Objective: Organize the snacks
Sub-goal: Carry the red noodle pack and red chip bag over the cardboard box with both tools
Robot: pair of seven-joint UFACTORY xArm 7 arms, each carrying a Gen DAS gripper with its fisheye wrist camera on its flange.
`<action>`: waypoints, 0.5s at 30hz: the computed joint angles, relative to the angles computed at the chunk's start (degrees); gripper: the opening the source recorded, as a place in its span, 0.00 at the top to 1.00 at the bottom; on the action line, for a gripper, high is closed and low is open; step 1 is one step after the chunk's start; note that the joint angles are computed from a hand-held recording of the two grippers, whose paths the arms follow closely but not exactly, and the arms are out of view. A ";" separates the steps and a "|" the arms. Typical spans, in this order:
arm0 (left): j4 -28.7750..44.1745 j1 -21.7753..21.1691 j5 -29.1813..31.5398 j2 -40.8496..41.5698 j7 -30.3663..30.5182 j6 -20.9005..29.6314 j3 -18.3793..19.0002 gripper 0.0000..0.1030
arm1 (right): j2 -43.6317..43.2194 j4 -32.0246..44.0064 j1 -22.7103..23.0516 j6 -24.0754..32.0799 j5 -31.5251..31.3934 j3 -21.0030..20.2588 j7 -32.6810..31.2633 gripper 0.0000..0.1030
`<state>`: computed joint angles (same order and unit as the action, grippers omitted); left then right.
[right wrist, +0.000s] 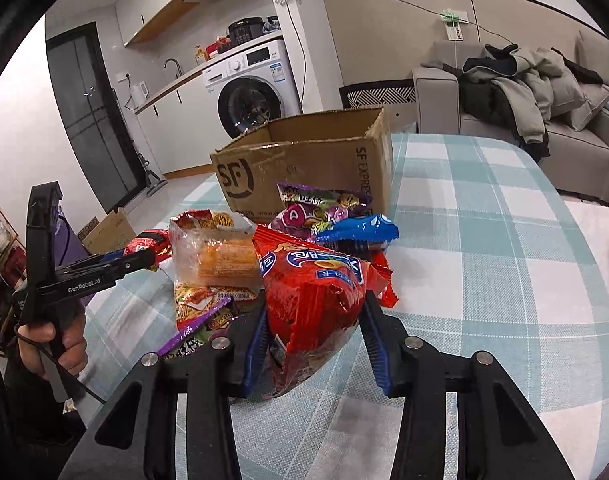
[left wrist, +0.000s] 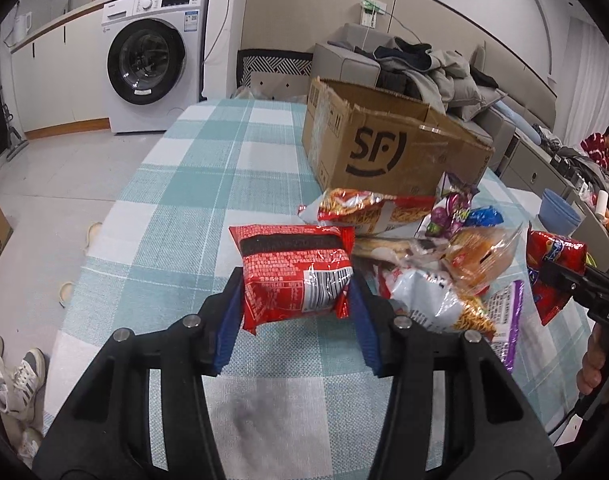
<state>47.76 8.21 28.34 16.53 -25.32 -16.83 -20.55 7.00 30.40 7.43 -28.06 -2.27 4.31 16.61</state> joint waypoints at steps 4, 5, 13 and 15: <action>-0.83 1.48 2.31 -2.16 -2.13 -1.36 -1.04 0.54 | -1.39 -0.18 0.81 0.28 2.35 -0.29 -1.88 0.58; -0.94 0.87 2.55 -2.69 -2.48 -1.63 -0.43 0.54 | -1.86 -0.11 0.68 0.63 2.13 -0.28 -1.87 0.57; 0.50 -0.76 8.59 -4.83 -8.45 -2.43 1.27 0.54 | -3.54 1.62 1.30 1.48 5.28 -0.51 -5.93 0.58; 1.21 -0.75 10.48 -4.99 -10.26 -2.50 1.32 0.54 | -3.45 2.57 1.35 1.90 5.83 -0.55 -6.87 0.57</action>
